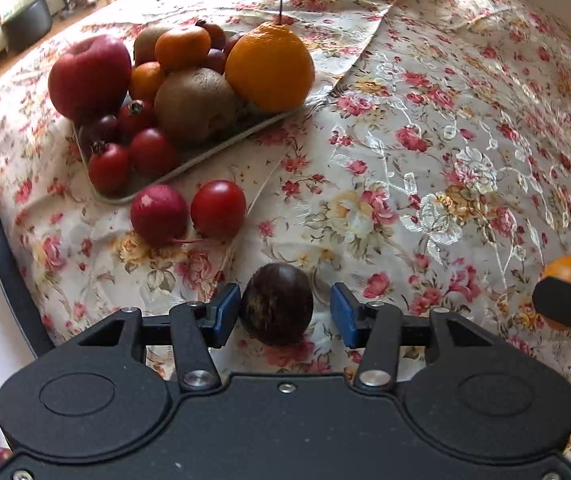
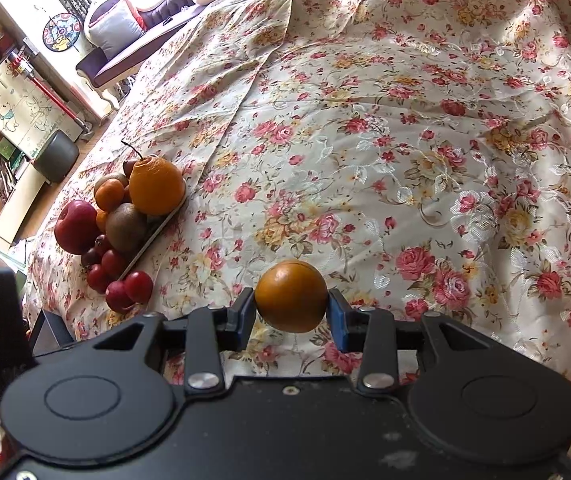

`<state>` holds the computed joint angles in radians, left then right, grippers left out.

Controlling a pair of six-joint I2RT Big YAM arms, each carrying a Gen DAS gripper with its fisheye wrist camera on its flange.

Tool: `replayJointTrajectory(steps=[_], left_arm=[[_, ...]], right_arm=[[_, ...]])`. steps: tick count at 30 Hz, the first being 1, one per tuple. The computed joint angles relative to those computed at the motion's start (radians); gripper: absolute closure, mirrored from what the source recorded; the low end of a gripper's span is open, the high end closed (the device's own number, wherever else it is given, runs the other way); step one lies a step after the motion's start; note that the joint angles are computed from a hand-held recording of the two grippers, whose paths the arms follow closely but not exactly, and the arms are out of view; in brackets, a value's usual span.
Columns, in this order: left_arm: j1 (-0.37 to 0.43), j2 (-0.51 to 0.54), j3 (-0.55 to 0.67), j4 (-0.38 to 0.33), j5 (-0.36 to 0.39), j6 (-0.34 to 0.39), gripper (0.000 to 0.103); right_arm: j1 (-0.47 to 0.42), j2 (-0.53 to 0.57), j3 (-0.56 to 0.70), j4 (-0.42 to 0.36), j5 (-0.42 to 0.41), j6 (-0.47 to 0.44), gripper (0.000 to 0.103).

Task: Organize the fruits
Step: 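Release the passion fruit into the box with left tool while right releases the orange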

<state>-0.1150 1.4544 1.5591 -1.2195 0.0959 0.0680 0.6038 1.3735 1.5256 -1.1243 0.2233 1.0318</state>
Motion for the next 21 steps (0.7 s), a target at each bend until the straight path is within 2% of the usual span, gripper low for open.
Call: replayJointTrajectory(steps=[3,4,5,9,13,17,21], left_arm=[[0.002,0.001,0.002,-0.005,0.004,-0.001,0.048],[0.003,0.0,0.0,-0.003,0.005,0.001,0.05],[0.005,-0.003,-0.004,0.003,0.007,0.0,0.057],[0.029,-0.004,0.009,-0.014,0.054,-0.028,0.057],[0.058,-0.028,0.029,-0.035,0.07,-0.029,0.057],[0.119,-0.043,0.076,-0.073,0.084,-0.009,0.057],[0.211,-0.032,0.141,-0.122,0.087,0.025,0.057]], right_arm=[[0.002,0.005,0.003,0.002,-0.007,-0.005,0.063],[0.003,0.007,0.005,0.001,-0.008,-0.005,0.063],[0.003,0.008,0.006,0.002,-0.01,-0.007,0.063],[0.01,0.011,0.012,0.009,-0.014,-0.015,0.063],[0.021,0.028,0.036,0.006,-0.032,-0.028,0.063],[0.051,0.06,0.087,-0.007,-0.034,-0.055,0.063],[0.083,0.108,0.153,-0.004,-0.096,-0.098,0.063]])
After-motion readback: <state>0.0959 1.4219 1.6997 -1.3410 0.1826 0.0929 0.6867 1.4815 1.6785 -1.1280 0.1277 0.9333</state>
